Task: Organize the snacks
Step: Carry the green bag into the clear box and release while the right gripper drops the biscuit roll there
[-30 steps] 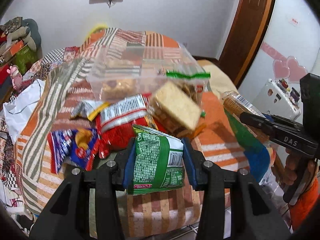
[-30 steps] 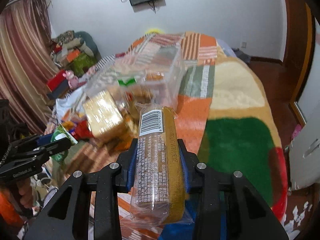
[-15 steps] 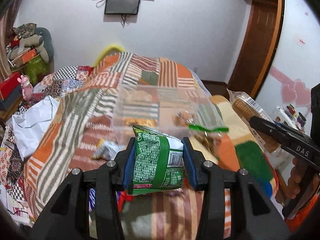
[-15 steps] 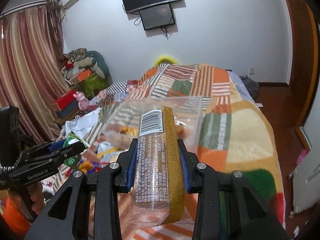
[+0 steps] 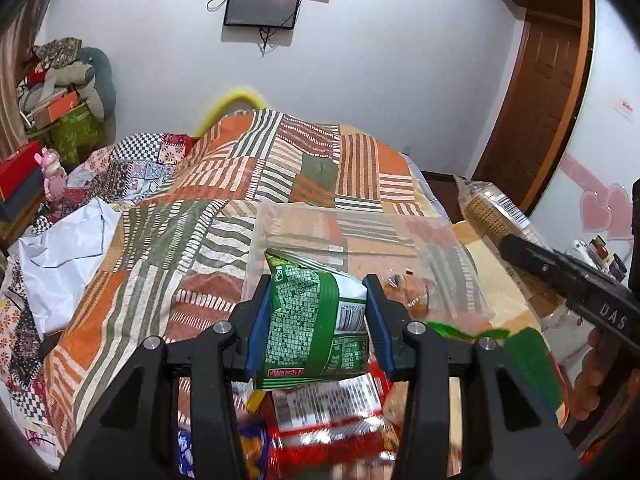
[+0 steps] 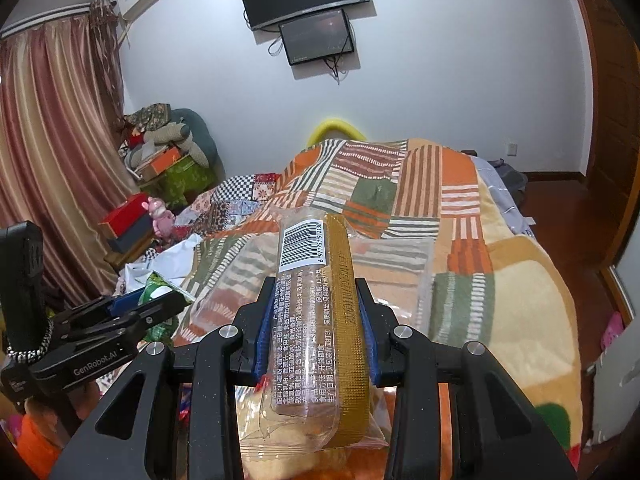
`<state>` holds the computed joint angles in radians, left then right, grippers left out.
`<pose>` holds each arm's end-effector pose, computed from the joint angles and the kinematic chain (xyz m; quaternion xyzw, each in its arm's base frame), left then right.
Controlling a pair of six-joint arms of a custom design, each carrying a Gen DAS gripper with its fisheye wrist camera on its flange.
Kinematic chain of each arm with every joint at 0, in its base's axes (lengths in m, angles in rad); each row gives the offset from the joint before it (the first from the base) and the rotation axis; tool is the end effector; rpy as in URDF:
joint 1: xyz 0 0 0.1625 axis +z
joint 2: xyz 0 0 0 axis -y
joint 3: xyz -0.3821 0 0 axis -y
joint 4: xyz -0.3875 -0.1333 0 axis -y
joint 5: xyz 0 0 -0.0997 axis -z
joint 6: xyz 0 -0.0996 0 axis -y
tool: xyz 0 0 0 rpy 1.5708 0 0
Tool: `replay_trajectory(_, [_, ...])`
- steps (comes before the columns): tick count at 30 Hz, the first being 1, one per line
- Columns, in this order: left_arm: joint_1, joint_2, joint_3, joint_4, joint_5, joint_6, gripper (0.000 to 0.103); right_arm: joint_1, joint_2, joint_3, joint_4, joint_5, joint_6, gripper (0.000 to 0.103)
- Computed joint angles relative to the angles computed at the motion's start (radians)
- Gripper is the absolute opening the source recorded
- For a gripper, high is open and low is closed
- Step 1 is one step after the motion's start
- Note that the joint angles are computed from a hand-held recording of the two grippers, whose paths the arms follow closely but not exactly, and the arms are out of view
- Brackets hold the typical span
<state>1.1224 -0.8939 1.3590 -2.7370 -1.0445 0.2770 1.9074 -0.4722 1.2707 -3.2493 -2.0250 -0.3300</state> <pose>-0.1458 -0.7260 0.2851 0.2382 0.8795 -0.3513 0.2150 0.3300 -0.6719 0.0785 0.1978 -0.8644 0.4157 0.2023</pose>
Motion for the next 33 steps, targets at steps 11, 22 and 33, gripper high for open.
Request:
replay_trajectory(11, [0.042, 0.161, -0.243, 0.137, -0.006, -0.008, 0.044, -0.023, 0.106, -0.21, 0.242, -0.024, 0.033, 0.033])
replay_trajectory(22, [0.08, 0.262, -0.391, 0.278, 0.002, -0.055, 0.044, -0.025, 0.192, -0.343, 0.386, -0.087, 0.014, 0.033])
replay_trajectory(33, [0.09, 0.261, -0.418, 0.352, -0.03, -0.123, 0.045, -0.028, 0.17, -0.311, 0.371, -0.06, 0.057, 0.036])
